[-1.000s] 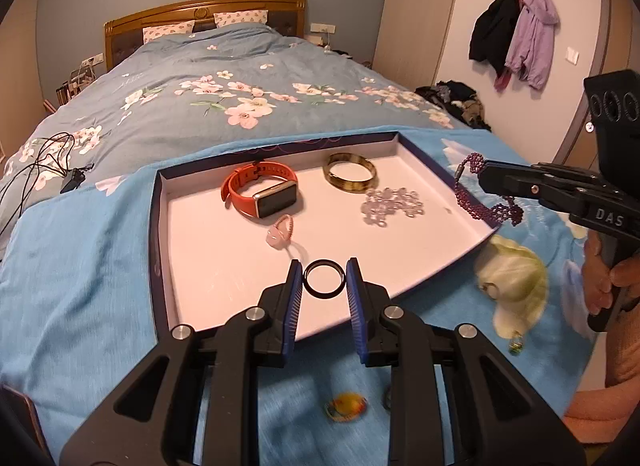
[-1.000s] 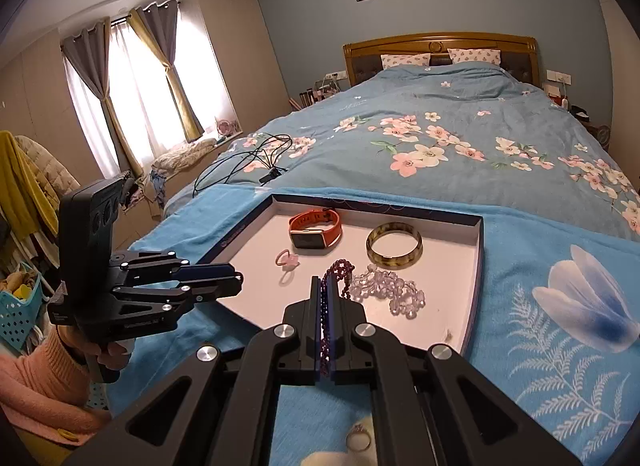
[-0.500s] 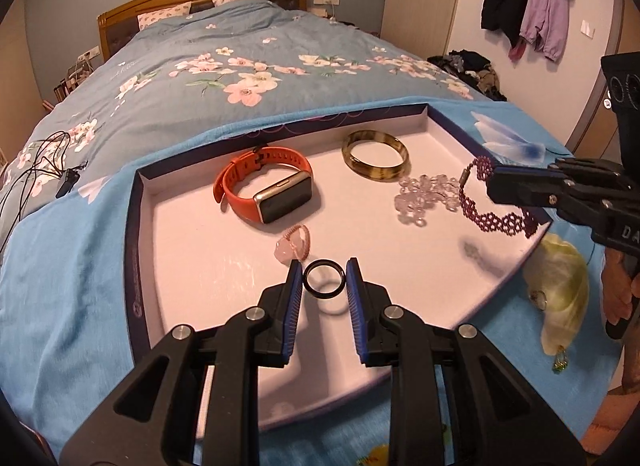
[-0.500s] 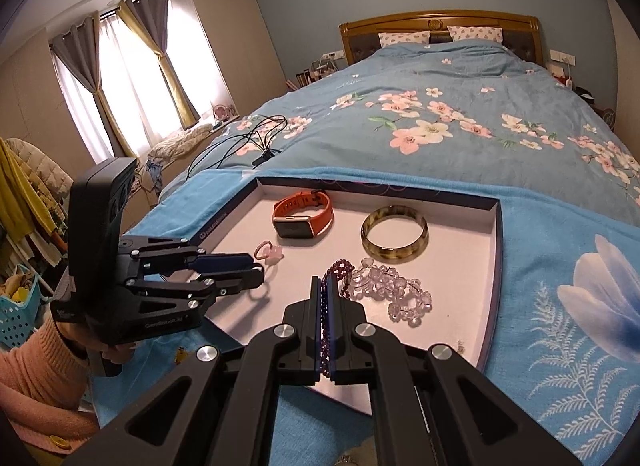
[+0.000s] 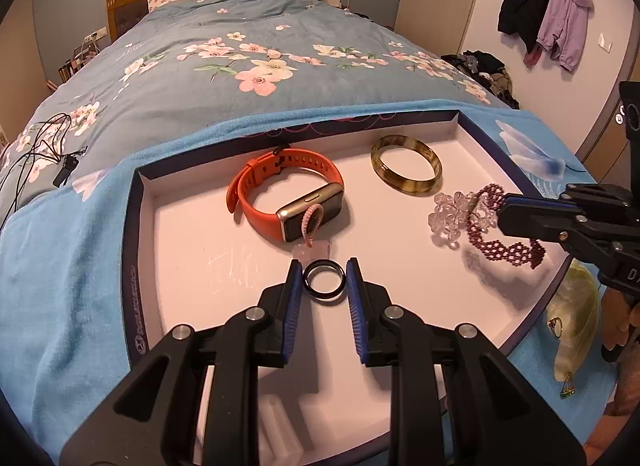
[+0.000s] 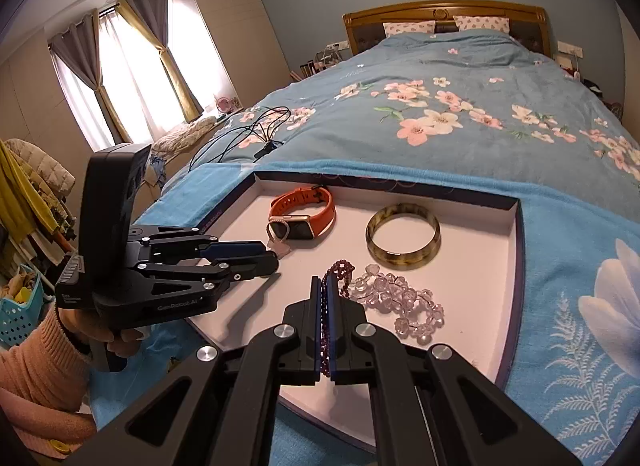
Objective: Organize jewelry
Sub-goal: 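Carry the black ring and purple bracelet into the box lid and open both tools, then withdraw both tools from the box lid toward the green-stone rings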
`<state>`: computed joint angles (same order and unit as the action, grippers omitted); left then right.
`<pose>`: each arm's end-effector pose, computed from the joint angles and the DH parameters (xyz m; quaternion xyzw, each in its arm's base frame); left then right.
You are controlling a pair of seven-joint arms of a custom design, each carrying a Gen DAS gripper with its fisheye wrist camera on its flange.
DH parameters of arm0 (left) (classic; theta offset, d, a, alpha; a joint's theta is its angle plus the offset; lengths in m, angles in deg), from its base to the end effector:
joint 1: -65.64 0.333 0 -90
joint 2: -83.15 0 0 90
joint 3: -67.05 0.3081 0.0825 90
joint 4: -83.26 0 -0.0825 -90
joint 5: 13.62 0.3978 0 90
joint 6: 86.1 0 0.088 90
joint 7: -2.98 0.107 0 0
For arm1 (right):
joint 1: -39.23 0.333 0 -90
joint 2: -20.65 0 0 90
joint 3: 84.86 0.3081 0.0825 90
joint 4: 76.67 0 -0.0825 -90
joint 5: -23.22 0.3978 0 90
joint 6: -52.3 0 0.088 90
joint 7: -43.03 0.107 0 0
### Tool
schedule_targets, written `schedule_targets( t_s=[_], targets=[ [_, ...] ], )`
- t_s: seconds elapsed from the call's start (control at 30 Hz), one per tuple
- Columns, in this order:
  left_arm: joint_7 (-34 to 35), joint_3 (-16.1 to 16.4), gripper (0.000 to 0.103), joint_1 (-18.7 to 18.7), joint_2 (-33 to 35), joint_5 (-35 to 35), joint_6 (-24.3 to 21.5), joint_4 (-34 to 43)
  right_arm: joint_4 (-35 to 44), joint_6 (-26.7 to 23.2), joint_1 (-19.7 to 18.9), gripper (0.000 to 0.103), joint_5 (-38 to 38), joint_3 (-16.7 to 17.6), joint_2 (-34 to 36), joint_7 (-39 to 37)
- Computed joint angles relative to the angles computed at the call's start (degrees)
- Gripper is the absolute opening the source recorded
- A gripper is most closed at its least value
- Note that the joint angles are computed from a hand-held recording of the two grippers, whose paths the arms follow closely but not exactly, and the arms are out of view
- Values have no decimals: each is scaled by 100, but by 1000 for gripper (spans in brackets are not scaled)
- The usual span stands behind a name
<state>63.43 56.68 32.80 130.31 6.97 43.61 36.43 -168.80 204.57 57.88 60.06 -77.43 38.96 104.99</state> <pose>0.6474 -0.4997 0.5068 -0.5696 0.7544 -0.2858 0.1573 0.6513 0.2867 0.5126 -0.7701 0.4787 -0.0651 0.4166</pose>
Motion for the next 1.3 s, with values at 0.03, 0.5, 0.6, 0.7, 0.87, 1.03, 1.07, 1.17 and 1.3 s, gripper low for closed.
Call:
schedule_targets(
  t_s=[0.03, 0.5, 0.6, 0.7, 0.87, 1.03, 1.07, 1.17, 1.3],
  targets=[
    [-21, 0, 23, 4, -13, -6, 20, -25, 24, -44, -7, 1, 2, -3, 23, 14],
    [-795, 46, 34, 41, -1090, 671, 892, -1706, -35, 92, 213, 9, -1067, -360, 110, 1079],
    [-1110, 20, 37, 77, -1435, 895, 1187, -2214, -177, 255, 217, 11, -1176, -363, 15, 1176],
    [-1438, 5, 41, 124, -1790, 1133, 1440, -2723, -398, 454, 202, 17, -1210, -354, -159, 1197],
    [-1969, -57, 44, 188, -2346, 1561, 1773, -3491, -968, 793, 57, 18, -815, -199, -638, 861],
    [-2419, -152, 47, 268, -2838, 1960, 2087, -4170, -1613, 1077, -18, 26, -191, -75, -1180, 286],
    [-2517, -170, 47, 283, -2940, 2031, 2147, -4314, -1778, 1115, -19, 27, -58, -63, -1313, 166],
    [-2651, -249, 47, 321, -3098, 2178, 2163, -4534, -2128, 1171, 33, 27, 10, -93, -1575, 114],
    [-2736, -358, 47, 377, -3258, 2228, 2180, -4797, -2448, 1189, 78, 27, -82, -128, -1774, 216]
  ],
)
